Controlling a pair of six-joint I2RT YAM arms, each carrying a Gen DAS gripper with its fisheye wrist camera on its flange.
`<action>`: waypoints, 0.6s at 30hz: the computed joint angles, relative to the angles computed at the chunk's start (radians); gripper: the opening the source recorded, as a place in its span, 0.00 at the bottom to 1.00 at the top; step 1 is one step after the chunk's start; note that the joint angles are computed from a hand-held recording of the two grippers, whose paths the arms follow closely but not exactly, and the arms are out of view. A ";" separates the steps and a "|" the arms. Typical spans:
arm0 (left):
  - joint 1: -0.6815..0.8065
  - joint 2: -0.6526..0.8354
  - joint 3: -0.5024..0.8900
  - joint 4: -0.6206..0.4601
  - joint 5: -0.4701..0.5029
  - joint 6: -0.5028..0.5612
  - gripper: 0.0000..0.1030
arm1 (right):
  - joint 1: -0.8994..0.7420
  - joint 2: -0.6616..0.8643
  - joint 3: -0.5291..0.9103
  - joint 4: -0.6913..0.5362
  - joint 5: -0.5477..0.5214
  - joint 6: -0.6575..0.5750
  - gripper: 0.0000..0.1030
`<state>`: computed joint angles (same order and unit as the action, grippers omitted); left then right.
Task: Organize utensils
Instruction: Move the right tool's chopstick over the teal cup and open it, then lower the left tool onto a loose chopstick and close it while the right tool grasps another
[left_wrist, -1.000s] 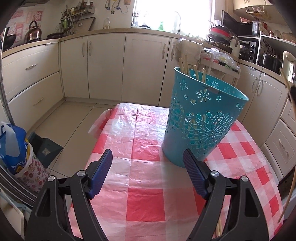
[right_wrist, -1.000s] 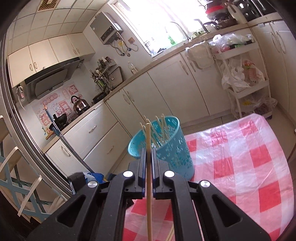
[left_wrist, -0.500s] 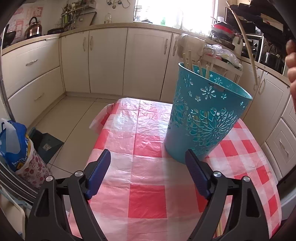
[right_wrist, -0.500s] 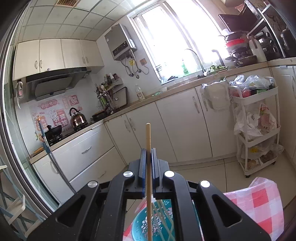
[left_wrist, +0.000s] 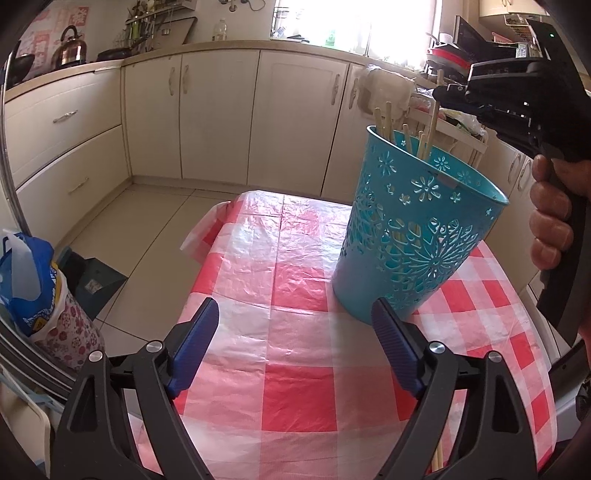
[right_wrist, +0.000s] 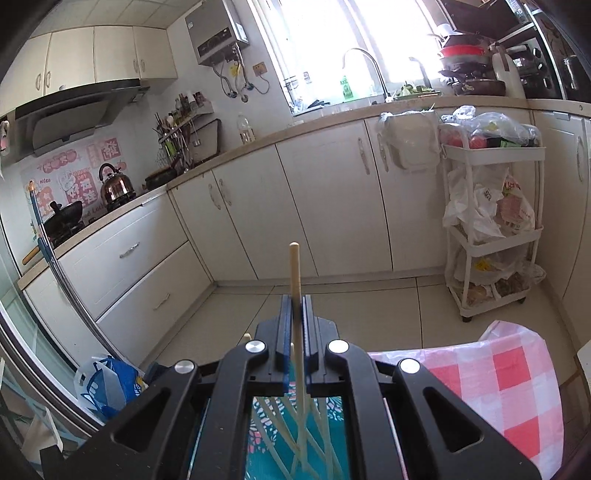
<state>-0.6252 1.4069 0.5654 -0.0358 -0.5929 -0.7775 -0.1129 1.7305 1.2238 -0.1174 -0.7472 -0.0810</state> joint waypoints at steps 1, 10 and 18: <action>0.000 0.003 0.001 -0.001 0.000 0.001 0.79 | -0.018 -0.017 -0.015 -0.011 -0.019 -0.008 0.07; -0.003 0.027 -0.010 0.004 0.005 0.000 0.79 | -0.256 -0.206 -0.252 -0.405 -0.122 -0.422 0.17; -0.057 0.003 -0.025 -0.034 0.003 -0.033 0.79 | -0.289 -0.225 -0.563 -0.364 0.093 -0.659 0.15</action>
